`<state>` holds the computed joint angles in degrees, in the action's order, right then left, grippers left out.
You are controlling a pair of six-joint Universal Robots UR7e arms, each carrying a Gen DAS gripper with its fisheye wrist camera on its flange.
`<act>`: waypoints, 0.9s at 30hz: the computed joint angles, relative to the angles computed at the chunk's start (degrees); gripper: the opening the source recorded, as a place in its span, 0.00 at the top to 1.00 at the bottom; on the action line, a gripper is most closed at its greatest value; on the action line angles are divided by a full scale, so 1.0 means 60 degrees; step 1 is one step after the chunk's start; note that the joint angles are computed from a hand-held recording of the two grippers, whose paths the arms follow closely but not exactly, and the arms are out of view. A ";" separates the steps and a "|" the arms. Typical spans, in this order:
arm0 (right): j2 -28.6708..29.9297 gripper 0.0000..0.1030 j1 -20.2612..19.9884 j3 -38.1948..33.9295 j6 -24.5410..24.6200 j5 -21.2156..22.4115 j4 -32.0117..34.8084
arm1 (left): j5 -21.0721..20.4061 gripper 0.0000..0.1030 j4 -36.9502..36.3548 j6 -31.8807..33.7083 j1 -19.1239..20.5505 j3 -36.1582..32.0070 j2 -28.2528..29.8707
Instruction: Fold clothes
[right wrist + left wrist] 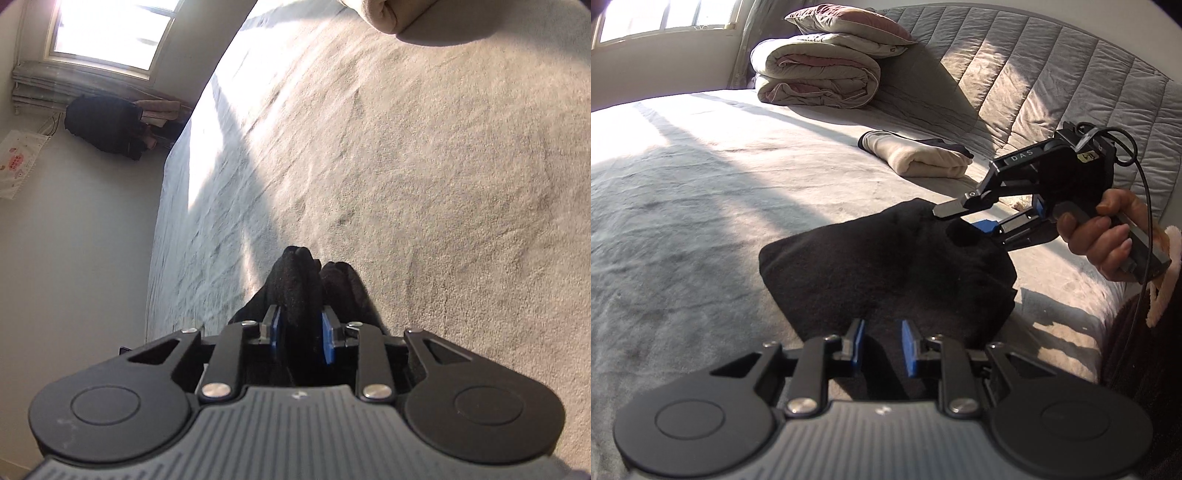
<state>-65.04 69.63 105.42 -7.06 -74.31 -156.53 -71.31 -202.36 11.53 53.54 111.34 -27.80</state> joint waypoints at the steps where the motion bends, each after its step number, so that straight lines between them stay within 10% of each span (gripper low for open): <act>1: -0.0090 0.55 -0.0011 0.0135 -0.0135 0.0033 -0.0081 | -0.0032 0.79 -0.0064 -0.0014 0.0011 0.0014 -0.0008; 11: -0.0709 0.55 0.0180 0.1025 -0.2247 -0.1276 -0.0121 | -0.0331 0.79 -0.0039 0.0094 0.0048 0.0104 -0.0101; 14: -0.0723 0.84 0.0138 0.1100 -0.2588 -0.1589 -0.0146 | -0.0557 0.79 0.0186 0.0209 0.0060 0.0102 -0.0130; 17: -0.0989 0.87 -0.0069 0.1184 -0.2787 -0.1239 0.0088 | -0.0803 0.79 0.0424 0.0297 0.0070 0.0076 -0.0163; 27: -0.1181 0.60 -0.0171 0.1598 -0.2948 -0.1479 -0.1205 | 0.0015 0.71 -0.0052 0.0806 -0.0158 -0.0079 -0.0038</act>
